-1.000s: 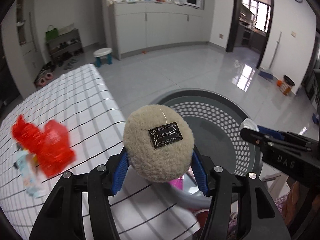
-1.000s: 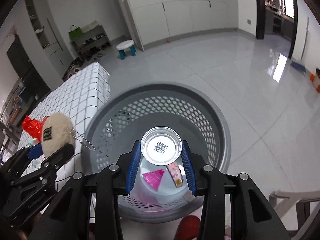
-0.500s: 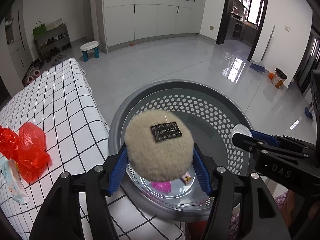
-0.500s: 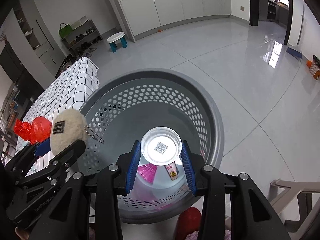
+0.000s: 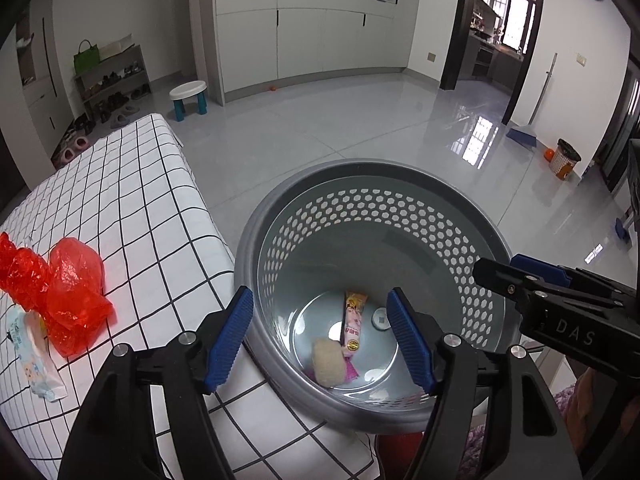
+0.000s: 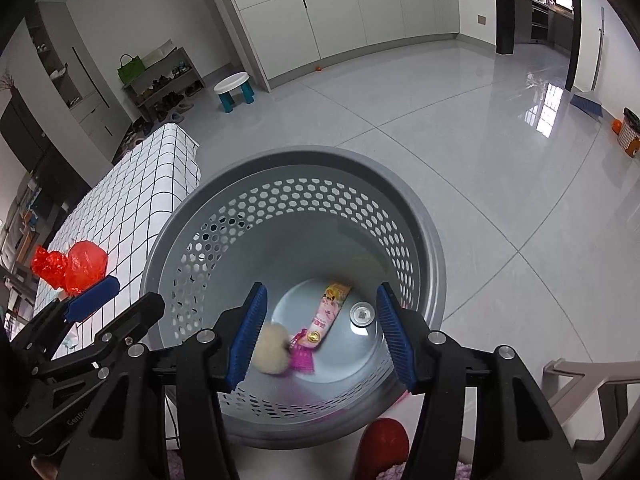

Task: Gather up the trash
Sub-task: 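Carry the lid and ball over the gray basket and open both tools, then move both tools back from the basket toward the remaining items on the table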

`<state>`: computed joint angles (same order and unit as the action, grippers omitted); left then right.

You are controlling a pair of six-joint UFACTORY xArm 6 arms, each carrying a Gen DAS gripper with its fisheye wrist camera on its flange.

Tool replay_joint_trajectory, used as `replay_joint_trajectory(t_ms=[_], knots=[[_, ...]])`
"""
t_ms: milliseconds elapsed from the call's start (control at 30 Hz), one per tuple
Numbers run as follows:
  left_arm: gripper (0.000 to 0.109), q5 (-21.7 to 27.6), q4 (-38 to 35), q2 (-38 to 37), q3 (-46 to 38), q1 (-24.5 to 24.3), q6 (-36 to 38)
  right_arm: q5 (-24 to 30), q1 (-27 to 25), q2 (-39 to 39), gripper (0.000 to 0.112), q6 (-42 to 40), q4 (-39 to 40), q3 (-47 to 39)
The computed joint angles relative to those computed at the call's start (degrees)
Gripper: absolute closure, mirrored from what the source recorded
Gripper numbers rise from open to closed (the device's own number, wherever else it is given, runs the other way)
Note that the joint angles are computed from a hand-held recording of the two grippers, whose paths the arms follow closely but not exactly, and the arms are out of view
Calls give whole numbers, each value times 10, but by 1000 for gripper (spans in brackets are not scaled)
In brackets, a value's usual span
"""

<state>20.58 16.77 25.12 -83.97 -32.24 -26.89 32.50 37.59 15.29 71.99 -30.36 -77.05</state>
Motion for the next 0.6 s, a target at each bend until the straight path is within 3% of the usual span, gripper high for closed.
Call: replay_joint_trajectory(t_ms=[400,600], knots=[[39,10,20,-19,15,2,-23,-3,2,-5,58,0,-4,4],[32,1,42,-45,43,6,-50,-9,7,-3,58,2,-15,1]])
